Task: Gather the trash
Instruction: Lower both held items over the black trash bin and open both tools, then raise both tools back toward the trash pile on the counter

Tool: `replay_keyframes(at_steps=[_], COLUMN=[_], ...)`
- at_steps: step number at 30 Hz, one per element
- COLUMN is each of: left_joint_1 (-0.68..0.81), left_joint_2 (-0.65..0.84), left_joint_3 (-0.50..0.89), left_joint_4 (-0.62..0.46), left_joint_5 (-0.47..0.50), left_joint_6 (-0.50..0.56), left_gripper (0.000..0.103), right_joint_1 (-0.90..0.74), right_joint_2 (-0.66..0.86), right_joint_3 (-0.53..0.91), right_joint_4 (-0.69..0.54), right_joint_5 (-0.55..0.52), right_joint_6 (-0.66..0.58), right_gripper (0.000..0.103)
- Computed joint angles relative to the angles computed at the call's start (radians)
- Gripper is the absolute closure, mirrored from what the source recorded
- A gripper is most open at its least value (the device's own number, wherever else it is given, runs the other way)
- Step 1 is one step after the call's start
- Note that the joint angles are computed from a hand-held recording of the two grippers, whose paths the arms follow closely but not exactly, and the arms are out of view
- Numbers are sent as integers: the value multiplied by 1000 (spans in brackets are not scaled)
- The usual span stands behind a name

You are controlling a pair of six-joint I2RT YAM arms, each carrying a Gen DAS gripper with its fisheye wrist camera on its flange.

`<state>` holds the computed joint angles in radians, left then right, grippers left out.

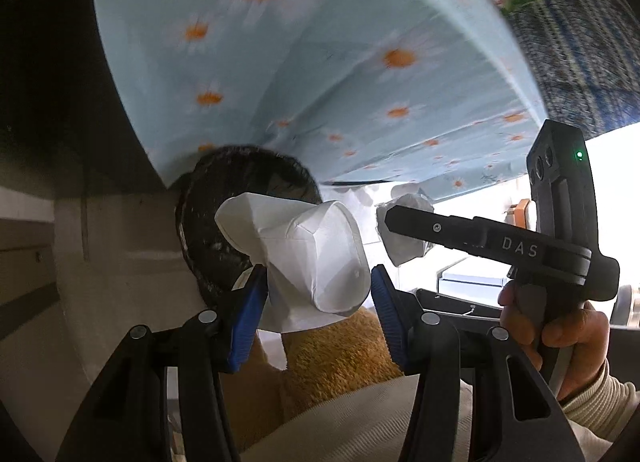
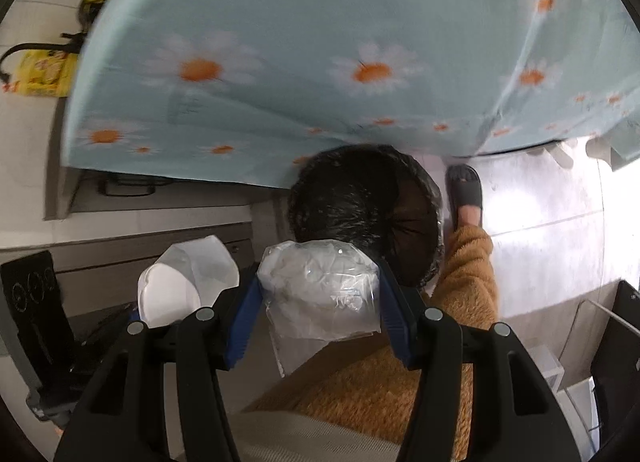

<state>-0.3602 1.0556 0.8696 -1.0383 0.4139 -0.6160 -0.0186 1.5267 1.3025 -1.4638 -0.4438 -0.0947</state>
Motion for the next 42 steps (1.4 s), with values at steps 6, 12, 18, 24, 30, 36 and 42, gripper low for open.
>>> replay_keyframes(at_steps=[6, 12, 18, 24, 30, 36, 42], left_joint_1=[-3, -20, 10, 32, 60, 77, 67], left_joint_2=[80, 158, 228, 227, 186, 104, 36], left_joint_3=[-120, -192, -221, -225, -213, -149, -25], left_joint_4=[141, 273, 317, 300, 247, 146, 29], left_joint_5=[2, 7, 27, 22, 3, -28, -74], left_joint_6=[-30, -72, -112, -100, -87, -64, -22], left_gripper=[51, 49, 26, 26, 26, 26, 26], right_joint_1=[6, 4, -49, -131, -162, -197, -255], right_joint_2=[36, 104, 148, 151, 105, 67, 15], right_joint_3=[-146, -228, -241, -193, -151, -89, 10], right_joint_4=[145, 254, 282, 243, 206, 124, 4], right_joint_5=[17, -16, -34, -48, -41, -88, -125], right_joint_6=[62, 98, 119, 77, 48, 16, -10], right_gripper=[47, 46, 26, 26, 26, 26, 26])
